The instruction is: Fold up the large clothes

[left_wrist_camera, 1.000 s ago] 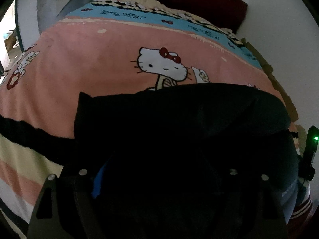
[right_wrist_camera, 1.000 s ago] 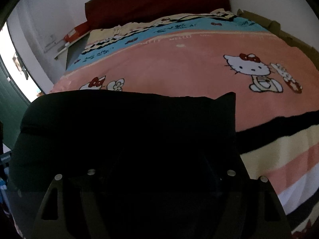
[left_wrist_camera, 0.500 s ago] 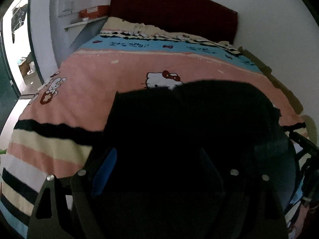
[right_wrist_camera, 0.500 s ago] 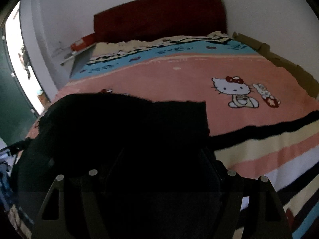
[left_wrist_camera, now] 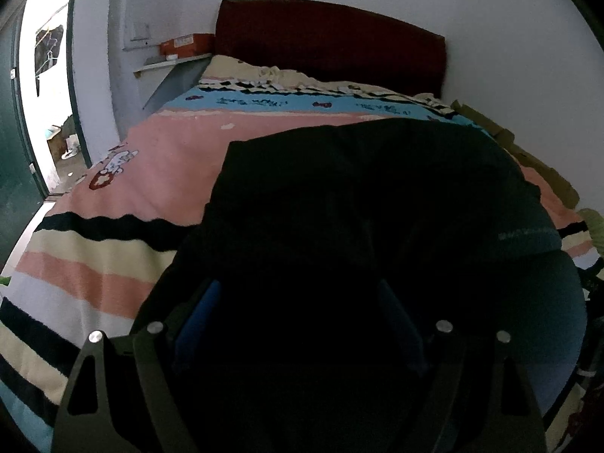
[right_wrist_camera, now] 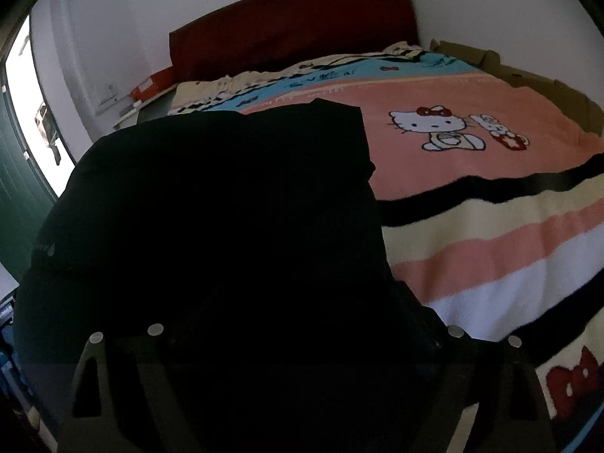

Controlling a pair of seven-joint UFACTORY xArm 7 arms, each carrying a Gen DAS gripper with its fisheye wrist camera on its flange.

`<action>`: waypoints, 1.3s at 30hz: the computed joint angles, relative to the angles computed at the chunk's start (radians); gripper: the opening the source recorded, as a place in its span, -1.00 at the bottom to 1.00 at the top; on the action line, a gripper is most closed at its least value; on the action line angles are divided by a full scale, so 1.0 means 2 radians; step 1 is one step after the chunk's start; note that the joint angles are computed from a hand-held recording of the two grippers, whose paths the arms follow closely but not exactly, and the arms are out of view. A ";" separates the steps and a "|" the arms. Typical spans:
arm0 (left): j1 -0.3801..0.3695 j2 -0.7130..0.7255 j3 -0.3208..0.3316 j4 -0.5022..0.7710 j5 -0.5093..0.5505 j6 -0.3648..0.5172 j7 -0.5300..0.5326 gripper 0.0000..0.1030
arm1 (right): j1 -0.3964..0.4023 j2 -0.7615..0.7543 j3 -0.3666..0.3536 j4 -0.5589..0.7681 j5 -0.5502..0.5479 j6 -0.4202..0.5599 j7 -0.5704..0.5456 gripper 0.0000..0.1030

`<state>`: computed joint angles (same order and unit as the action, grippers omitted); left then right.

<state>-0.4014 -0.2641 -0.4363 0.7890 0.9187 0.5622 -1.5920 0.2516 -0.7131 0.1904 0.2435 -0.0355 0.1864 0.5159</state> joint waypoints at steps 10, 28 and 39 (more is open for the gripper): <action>-0.001 -0.003 -0.006 -0.005 0.020 0.009 -0.017 0.65 | 0.009 -0.002 -0.010 -0.014 0.012 -0.012 0.005 0.82; -0.033 -0.058 -0.007 -0.023 -0.085 0.071 0.072 0.64 | 0.003 -0.095 -0.010 -0.017 0.010 0.129 0.020 0.91; -0.061 -0.231 0.002 -0.108 -0.246 0.101 0.153 0.64 | 0.005 -0.295 -0.024 -0.015 0.012 0.335 -0.001 0.95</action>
